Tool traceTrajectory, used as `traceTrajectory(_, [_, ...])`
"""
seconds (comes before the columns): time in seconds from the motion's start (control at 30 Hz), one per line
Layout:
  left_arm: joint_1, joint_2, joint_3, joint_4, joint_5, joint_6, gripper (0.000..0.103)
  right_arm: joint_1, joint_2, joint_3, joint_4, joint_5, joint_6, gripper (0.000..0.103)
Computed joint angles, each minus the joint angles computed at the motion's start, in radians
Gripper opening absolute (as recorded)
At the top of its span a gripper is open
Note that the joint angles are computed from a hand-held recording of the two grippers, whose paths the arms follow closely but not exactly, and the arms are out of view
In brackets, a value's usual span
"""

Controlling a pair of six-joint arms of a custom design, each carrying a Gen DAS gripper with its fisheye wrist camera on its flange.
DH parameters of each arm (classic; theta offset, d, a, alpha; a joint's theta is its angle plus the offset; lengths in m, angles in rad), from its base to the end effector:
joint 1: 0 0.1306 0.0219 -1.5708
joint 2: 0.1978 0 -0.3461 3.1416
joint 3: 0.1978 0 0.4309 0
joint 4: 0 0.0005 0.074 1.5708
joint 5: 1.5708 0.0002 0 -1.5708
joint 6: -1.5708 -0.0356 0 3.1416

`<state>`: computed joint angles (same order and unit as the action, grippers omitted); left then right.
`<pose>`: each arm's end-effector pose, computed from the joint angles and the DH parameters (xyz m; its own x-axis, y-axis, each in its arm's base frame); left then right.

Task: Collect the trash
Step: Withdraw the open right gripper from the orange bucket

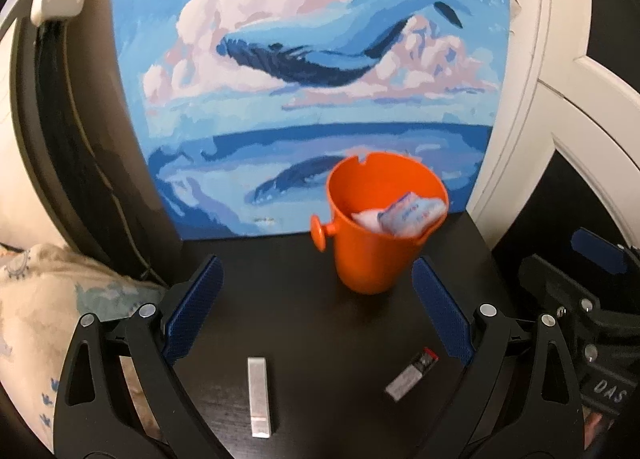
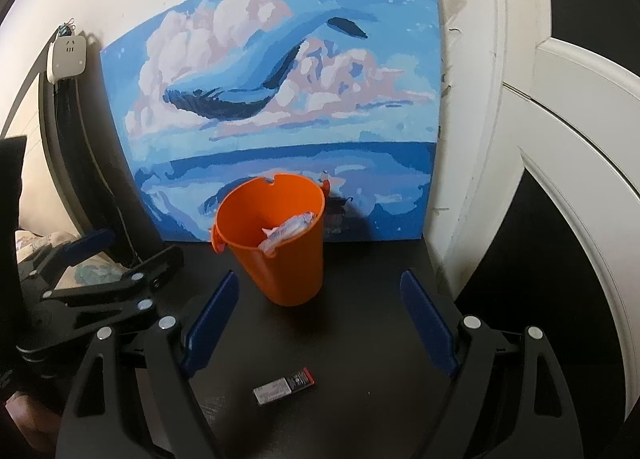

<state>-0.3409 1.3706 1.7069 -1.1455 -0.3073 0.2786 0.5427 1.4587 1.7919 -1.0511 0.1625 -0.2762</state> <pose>0.4767 -0.1582 0.5406 -0.6893 -0.0336 -0.7237 -0.0703 0.9973 0.0207 0.4663 0.2739 0.5444 -0.6525 -0.0792 -0.7537 -0.2363 0.9662 0.1030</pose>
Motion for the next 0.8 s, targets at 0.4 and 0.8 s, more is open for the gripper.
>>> traceTrajectory(0.4, [-0.022,-0.112,-0.116,-0.012,0.001,0.044,0.094,0.01,-0.097,-0.106,0.014,0.015,-0.037,0.083])
traceTrajectory(0.8, [-0.042,-0.157,-0.191,-0.034,0.017,0.067,0.094,0.042,-0.164,-0.213,-0.006,0.043,-0.068,0.083])
